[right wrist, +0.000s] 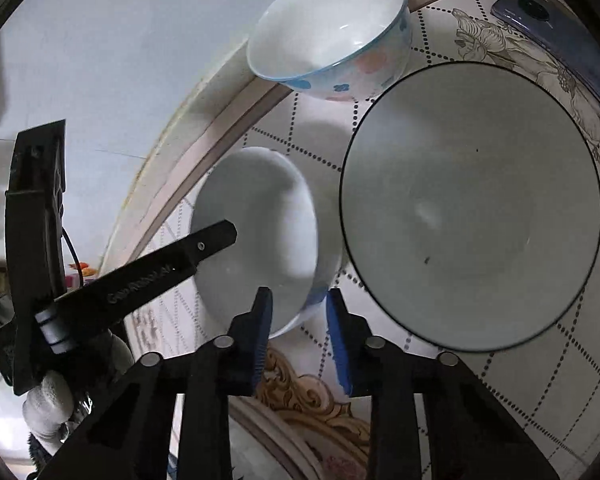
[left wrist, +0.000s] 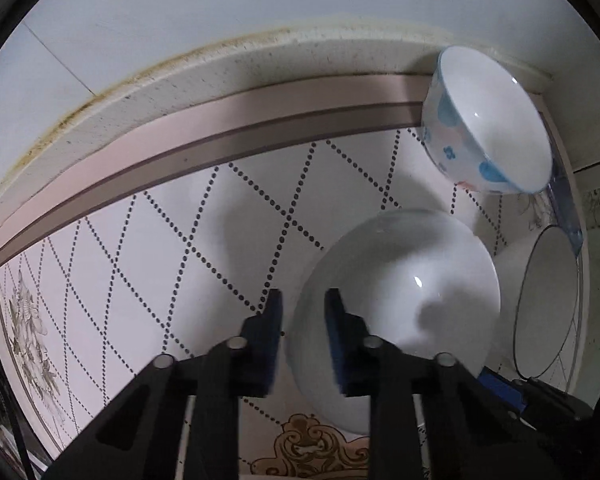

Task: Organize plates and bowls
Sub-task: 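Reach both grippers to the black-rimmed white bowl and close on its rim, then lift the black-rimmed bowl off the cloth with both grippers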

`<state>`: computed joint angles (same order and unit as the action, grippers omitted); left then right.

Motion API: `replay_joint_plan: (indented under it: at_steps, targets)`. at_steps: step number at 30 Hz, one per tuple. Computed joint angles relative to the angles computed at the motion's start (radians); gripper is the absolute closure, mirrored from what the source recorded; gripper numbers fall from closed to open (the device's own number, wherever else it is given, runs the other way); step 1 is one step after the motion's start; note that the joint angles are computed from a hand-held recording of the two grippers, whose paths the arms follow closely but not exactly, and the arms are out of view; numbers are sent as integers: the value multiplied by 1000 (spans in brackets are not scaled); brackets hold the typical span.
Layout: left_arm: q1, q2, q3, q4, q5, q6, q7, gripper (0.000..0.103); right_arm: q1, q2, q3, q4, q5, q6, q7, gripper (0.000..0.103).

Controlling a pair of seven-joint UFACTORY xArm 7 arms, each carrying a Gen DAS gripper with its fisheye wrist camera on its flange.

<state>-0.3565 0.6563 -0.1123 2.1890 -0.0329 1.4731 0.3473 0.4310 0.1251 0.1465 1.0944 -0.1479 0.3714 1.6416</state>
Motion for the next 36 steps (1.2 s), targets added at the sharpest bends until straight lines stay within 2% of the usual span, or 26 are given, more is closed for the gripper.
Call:
replay_joint_plan:
  at_steps: [3,12,18,20,22,24,32,36]
  targets:
    - [14,-69,-3,-115,-8,-78,10,89,7,21,-13,29,-47,22,16,81]
    - [74,-273,-19,-392,-63,-188,49,92,26,13,-16,34,-111,52,31,82]
    - [112,-425,-21,-543,-121,-198,81,92,40,-22,6,33,-146,85,54,82]
    - [122,-472,-18,-578,-135,-188,98,92,42,-60,16,7,-159,96,64,82]
    - [127,-479,-16,-550,-143,-154,109,92,41,-97,33,-15,-176,106,80,82]
    - [135,-542,-13,-604,-163,-145,129,92,40,-130,53,-33,-198,122,106,82]
    - [117,-683,-15,-745,-224,-154,145,92,32,-236,131,-109,-205,166,175,82]
    - [96,-730,-21,-809,-249,-164,143,92,40,-352,176,-184,-160,220,195,82]
